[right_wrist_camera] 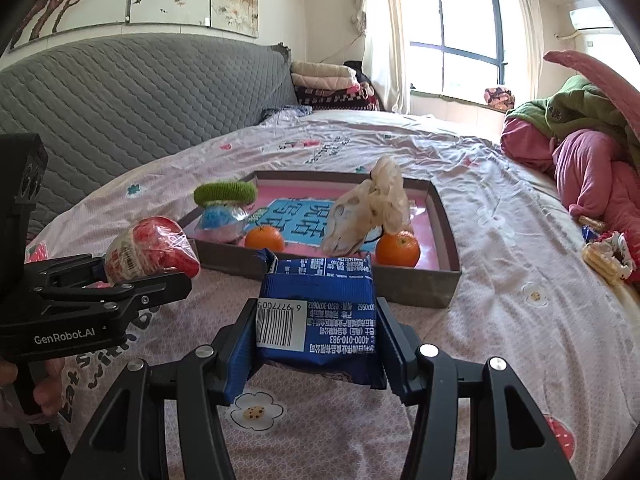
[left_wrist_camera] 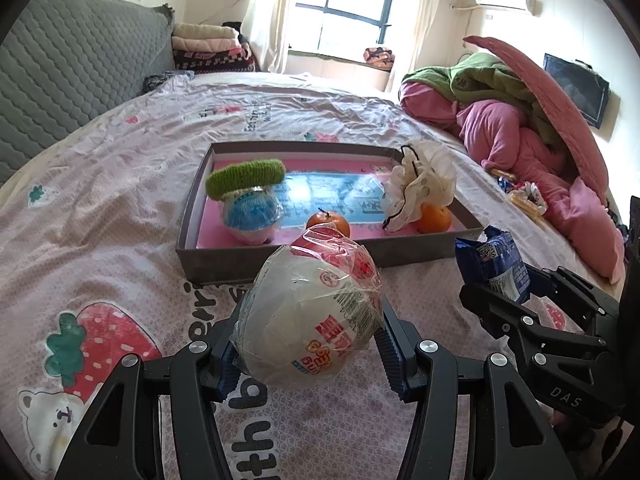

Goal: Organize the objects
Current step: 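Lift and carry the packet with the right gripper while the left carries the egg package over the box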

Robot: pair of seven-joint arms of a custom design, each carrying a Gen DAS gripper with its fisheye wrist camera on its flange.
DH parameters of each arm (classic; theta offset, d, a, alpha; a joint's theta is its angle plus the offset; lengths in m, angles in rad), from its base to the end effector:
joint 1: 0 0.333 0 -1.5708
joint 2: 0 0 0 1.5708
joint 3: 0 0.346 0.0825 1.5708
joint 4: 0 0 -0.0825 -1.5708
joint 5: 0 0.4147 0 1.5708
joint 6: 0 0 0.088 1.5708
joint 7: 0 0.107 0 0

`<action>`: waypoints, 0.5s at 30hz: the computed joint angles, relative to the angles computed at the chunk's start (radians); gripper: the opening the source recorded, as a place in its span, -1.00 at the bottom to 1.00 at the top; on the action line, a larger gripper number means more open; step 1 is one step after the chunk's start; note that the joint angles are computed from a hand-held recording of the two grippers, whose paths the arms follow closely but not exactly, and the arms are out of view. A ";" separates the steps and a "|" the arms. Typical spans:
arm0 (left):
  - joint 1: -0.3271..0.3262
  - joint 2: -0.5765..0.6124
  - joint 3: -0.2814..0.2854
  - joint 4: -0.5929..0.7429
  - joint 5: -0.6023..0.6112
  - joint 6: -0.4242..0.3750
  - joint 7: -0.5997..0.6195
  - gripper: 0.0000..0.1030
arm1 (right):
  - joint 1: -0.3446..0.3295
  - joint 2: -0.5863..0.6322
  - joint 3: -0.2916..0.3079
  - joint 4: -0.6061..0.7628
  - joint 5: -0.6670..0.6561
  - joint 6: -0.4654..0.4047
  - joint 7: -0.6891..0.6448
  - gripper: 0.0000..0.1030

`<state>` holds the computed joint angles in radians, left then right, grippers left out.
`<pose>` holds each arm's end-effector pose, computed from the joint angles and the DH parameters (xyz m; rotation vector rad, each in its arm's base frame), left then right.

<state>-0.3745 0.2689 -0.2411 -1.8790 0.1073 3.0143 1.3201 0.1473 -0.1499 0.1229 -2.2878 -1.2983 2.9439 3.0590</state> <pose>0.5770 -0.3984 0.4903 -1.4102 2.1908 -1.1424 0.5000 0.2058 0.4817 -1.6190 1.6432 -0.8283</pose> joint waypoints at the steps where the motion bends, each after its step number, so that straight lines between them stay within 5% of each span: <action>1: -0.005 -0.002 0.005 -0.002 0.005 0.003 -0.006 0.14 | -0.002 -0.002 0.001 0.000 -0.012 0.000 0.012 0.07; 15: -0.085 -0.008 0.098 0.016 0.166 0.041 -0.160 0.14 | -0.001 -0.030 -0.010 0.015 -0.165 0.004 0.158 0.07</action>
<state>-0.4592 0.2608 -0.1428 -1.8632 0.2737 3.0558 1.1597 0.1462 -0.1799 0.1132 -2.2726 -1.4634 2.9480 3.2172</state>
